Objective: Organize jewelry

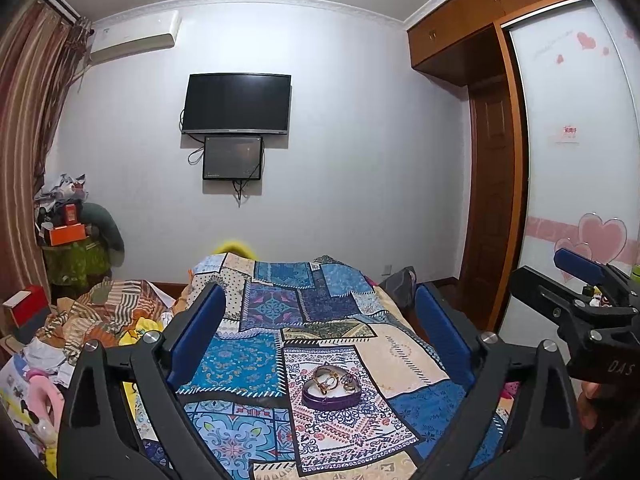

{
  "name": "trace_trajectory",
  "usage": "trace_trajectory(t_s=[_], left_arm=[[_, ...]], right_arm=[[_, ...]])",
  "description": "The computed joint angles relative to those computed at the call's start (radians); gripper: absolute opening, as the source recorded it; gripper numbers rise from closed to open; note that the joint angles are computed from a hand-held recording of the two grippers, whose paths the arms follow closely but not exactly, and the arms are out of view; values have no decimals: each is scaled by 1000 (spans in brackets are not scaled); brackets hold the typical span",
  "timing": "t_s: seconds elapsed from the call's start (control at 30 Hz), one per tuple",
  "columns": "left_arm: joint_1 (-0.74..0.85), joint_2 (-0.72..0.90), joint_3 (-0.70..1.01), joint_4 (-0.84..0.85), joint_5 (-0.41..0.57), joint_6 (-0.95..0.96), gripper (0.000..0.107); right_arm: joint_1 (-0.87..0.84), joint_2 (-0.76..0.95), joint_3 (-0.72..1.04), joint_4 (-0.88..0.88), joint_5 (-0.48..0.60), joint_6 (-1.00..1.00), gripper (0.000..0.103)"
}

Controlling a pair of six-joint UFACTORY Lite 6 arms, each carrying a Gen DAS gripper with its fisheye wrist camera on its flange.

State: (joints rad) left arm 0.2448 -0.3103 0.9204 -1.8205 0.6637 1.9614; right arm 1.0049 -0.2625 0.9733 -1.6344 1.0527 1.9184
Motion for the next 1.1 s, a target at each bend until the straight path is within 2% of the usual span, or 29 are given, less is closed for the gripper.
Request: trace_trajectory(t_s=[0.13, 1.1], left_arm=[[-6, 1, -2, -20, -9, 15, 100], [-9, 17, 16, 14, -19, -14, 101]], right_arm=[[-4, 2, 6, 6, -5, -3, 103], [0, 6, 12, 11, 2, -1, 103]])
